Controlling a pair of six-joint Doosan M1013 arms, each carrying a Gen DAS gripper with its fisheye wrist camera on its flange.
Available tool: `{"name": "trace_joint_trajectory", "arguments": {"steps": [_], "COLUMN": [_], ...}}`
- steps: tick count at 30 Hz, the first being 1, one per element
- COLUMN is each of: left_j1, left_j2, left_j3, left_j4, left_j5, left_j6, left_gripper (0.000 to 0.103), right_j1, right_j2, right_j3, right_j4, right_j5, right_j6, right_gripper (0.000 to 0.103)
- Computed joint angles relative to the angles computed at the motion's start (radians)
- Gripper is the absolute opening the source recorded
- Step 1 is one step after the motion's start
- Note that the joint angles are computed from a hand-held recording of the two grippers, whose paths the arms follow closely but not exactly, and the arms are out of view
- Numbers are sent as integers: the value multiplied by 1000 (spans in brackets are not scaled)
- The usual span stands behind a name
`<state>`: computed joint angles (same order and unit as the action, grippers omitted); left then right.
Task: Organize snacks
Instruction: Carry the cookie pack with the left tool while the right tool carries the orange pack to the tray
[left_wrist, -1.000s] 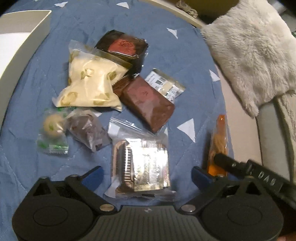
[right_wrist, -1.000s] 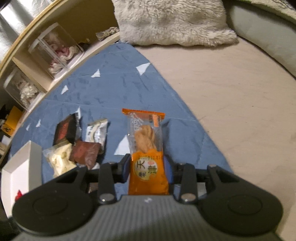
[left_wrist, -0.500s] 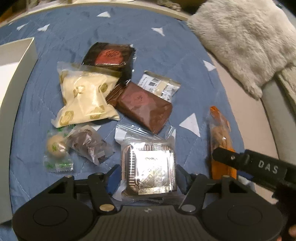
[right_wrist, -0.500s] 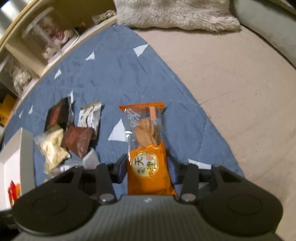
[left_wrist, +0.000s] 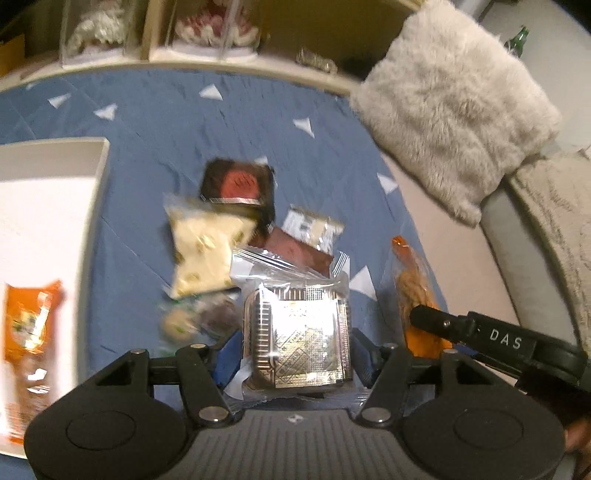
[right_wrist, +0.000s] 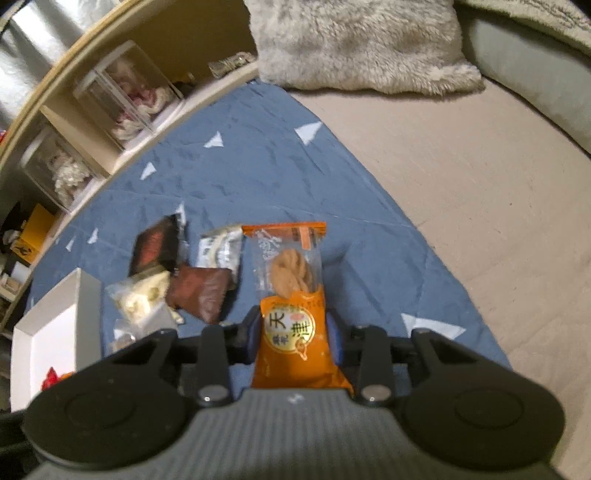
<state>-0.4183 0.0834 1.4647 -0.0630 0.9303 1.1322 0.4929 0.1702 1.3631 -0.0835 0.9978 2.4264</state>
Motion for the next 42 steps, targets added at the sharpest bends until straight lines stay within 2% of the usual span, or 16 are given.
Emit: {"name": "trace_joint_trajectory", "arguments": {"steps": [9,14,27,42], "left_j1": [55,100,262,469], "left_j2": [-64,-103,-172,-201], "left_j3": [30,54,79,105], "left_j4": [8,12,6,-24], "left_j5": [-3,3,67,146], "left_j6": [48,73,172,303], "left_gripper": [62,63,63,63], "right_j1": [67,108,206,295], "right_j2": [-13,6,96,241], "right_j3": [-21,-57,-187,-372], "right_j4": [-54,-76,-46,35], "right_j5": [-80,-80,-51,-38], "right_j6": [56,56,0,20], "right_gripper": [41,41,41,41]}}
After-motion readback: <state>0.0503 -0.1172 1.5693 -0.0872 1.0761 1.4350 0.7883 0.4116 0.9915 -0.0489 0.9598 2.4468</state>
